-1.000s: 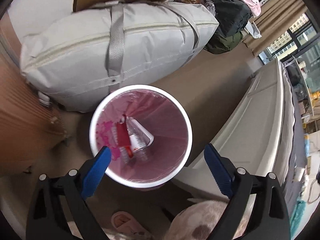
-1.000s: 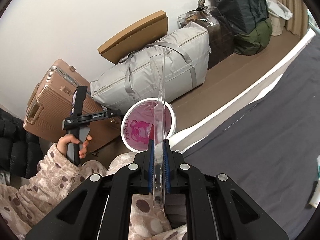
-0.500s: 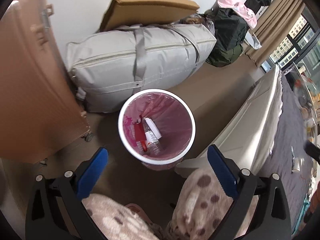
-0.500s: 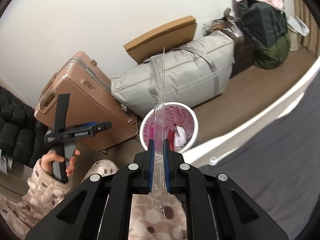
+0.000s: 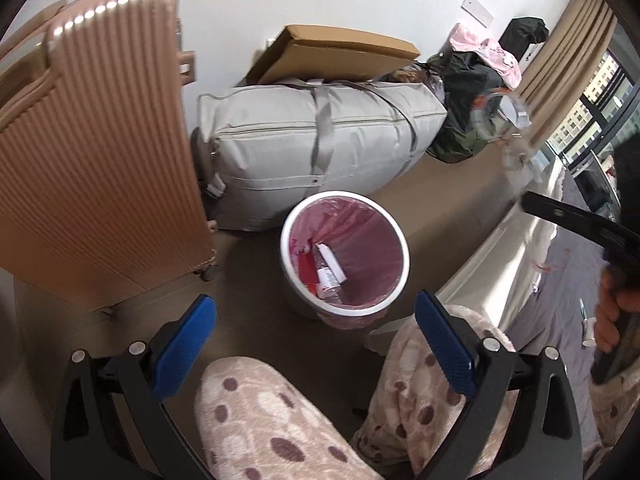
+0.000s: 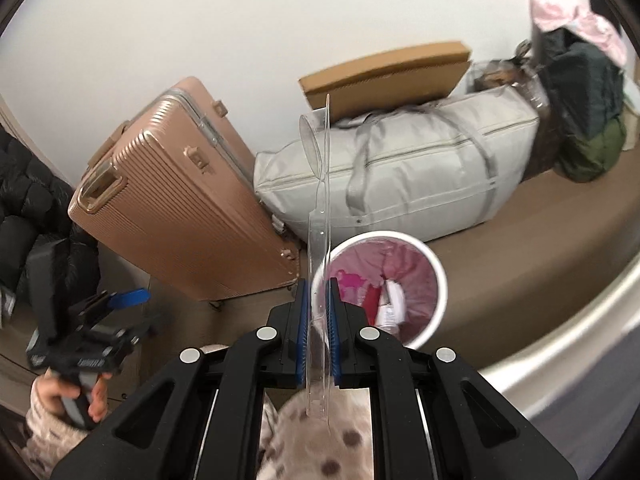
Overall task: Collect trash
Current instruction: 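Lower the right tool over the bin and open it to drop the clear piece, then move both tools back toward the white paper cup on the bed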
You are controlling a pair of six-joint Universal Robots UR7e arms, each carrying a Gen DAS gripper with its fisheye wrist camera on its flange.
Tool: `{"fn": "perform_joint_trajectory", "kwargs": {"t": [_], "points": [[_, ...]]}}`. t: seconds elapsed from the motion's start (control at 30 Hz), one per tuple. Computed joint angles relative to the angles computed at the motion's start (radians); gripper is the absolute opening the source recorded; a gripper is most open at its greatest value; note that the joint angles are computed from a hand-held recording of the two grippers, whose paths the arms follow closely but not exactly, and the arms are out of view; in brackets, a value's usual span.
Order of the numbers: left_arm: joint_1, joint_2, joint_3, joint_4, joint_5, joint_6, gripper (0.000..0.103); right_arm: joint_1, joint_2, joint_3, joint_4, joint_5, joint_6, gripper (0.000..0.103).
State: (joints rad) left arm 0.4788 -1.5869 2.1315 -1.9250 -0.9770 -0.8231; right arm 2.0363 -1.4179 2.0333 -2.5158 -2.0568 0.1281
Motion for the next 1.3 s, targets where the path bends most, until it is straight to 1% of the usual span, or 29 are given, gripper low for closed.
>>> {"fn": "perform_joint_trajectory", "kwargs": {"t": [0.1,0.33,0.53,0.63,0.67,0.7,0.77,0.8,0.83,0.9,0.93,0.97,1.03,1.13,1.2,1.3], "points": [[-0.004,-0.025,0.001,0.033,0.010,-0.015,0.098,-0.024,0.068,-0.034,0.008,0.001,-0.016,0.008],[-0.007,-0.079,0.015,0.079,0.029,-0.053,0.098,-0.061,0.224,-0.126,0.074,-0.066,-0.025,0.008],[-0.012,-0.115,0.015,0.124,0.046,-0.093,0.098,-0.091,0.293,-0.155,0.100,-0.086,-0.049,0.008],[-0.015,-0.123,0.014,0.141,0.057,-0.101,0.098,-0.102,0.324,-0.159,0.090,-0.131,-0.054,0.010],[-0.014,-0.125,0.015,0.141,0.059,-0.103,0.098,-0.106,0.331,-0.158,0.079,-0.145,-0.054,0.012],[-0.012,-0.127,0.017,0.143,0.064,-0.108,0.098,-0.109,0.334,-0.154,0.068,-0.151,-0.058,0.019],[-0.005,-0.128,0.016,0.155,0.065,-0.122,0.098,-0.108,0.341,-0.148,0.047,-0.183,-0.061,0.040],[0.000,-0.130,0.016,0.155,0.062,-0.125,0.098,-0.104,0.345,-0.146,0.035,-0.200,-0.060,0.063],[0.002,-0.132,0.016,0.153,0.062,-0.127,0.098,-0.097,0.342,-0.138,0.008,-0.220,-0.063,0.082],[0.003,-0.130,0.013,0.152,0.064,-0.128,0.098,-0.079,0.329,-0.123,-0.049,-0.241,-0.070,0.094],[0.003,-0.127,0.010,0.150,0.065,-0.127,0.098,-0.073,0.320,-0.122,-0.054,-0.239,-0.066,0.096],[0.002,-0.126,0.008,0.149,0.066,-0.126,0.098,-0.070,0.312,-0.123,-0.051,-0.234,-0.058,0.096],[0.001,-0.117,0.006,0.136,0.070,-0.122,0.098,-0.068,0.281,-0.122,-0.041,-0.190,-0.024,0.096],[-0.004,-0.102,0.005,0.101,0.064,-0.112,0.098,-0.049,0.239,-0.104,-0.062,-0.179,0.010,0.096],[-0.011,-0.088,0.006,0.067,0.053,-0.095,0.098,-0.036,0.219,-0.092,-0.086,-0.182,0.005,0.096],[-0.035,-0.057,-0.002,0.031,0.057,-0.061,0.098,-0.006,0.174,-0.058,-0.153,-0.188,-0.038,0.096]]}}
